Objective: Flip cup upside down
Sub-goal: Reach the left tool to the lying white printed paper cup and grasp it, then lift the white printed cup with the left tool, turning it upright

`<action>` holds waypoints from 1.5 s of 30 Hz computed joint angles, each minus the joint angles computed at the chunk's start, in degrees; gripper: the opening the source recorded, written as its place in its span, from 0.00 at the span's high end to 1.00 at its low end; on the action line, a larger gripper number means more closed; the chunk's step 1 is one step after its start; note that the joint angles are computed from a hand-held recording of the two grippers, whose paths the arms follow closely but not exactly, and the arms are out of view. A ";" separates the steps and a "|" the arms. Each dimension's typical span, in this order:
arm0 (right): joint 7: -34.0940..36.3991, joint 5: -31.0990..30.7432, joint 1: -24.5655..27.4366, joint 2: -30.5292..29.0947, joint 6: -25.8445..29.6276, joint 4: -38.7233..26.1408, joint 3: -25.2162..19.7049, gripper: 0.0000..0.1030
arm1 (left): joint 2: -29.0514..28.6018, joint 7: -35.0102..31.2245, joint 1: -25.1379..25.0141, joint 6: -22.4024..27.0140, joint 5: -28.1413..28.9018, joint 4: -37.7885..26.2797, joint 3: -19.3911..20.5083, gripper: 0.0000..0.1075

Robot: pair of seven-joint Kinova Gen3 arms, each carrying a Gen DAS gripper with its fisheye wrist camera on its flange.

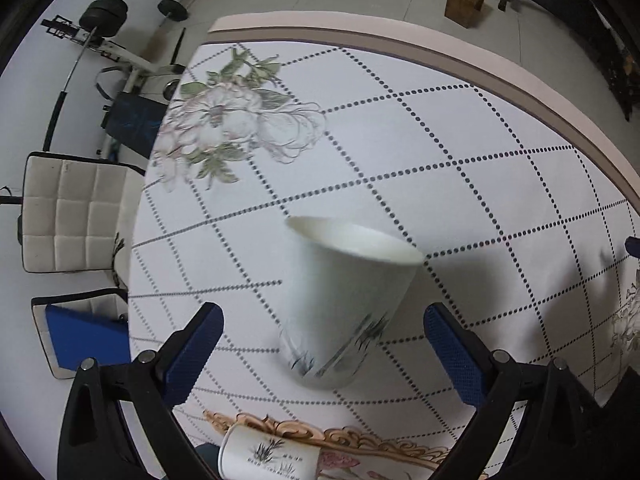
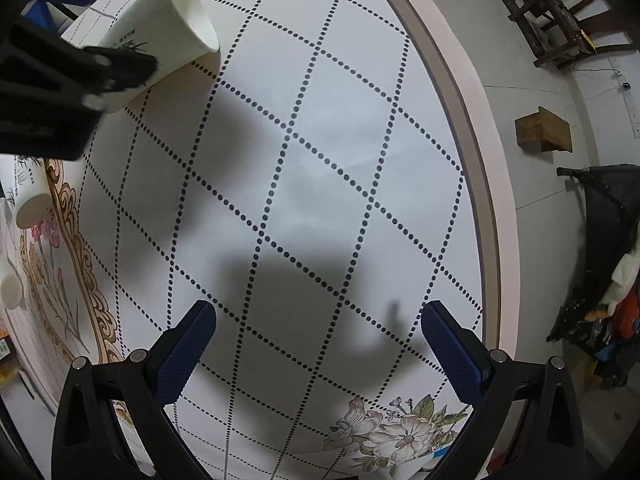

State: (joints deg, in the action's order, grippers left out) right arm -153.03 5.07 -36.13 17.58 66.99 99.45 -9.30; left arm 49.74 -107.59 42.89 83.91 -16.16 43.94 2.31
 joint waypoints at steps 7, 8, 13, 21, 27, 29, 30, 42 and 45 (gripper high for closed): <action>1.17 0.21 1.22 -0.97 -1.29 1.86 0.31 0.00 | 1.99 -2.15 1.81 -0.68 4.98 -1.73 -5.22 0.26; 0.99 0.34 1.17 -0.99 -1.13 1.77 0.31 0.00 | 2.31 -2.54 2.14 -0.40 5.83 -2.12 -6.31 0.31; 0.00 0.70 0.70 -1.43 0.07 1.20 0.09 0.00 | 3.49 -0.52 1.92 -0.52 6.78 -3.26 -6.68 0.40; -1.39 0.82 0.66 -2.53 0.47 1.79 -0.22 0.00 | 2.42 4.40 -0.56 -1.57 8.40 -1.91 -5.11 0.42; -1.90 0.72 0.68 -3.20 -0.49 2.87 -0.57 0.00 | 4.10 14.10 -7.08 5.53 13.91 -7.28 0.44 0.42; -1.86 0.34 0.78 -3.47 -0.85 3.16 -0.71 0.00 | 4.52 17.92 -9.69 7.78 14.74 -8.12 3.82 0.42; -1.85 0.11 0.86 -3.76 -1.08 3.49 -0.77 0.00 | 4.11 19.71 -10.90 7.78 15.47 -7.19 4.97 0.42; -4.30 -0.98 -0.26 -9.54 -0.22 8.04 -3.22 0.00 | -11.44 32.21 -18.84 -5.24 31.76 23.29 3.47 0.41; -5.49 -1.19 -1.38 -11.12 0.06 9.59 -4.58 0.00 | -15.57 33.16 -17.91 -8.03 36.90 31.25 -0.87 0.41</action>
State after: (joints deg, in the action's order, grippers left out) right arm -158.52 3.87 -37.51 6.45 67.05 109.03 -13.89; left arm 34.17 -74.43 24.99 75.88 20.74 75.19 1.44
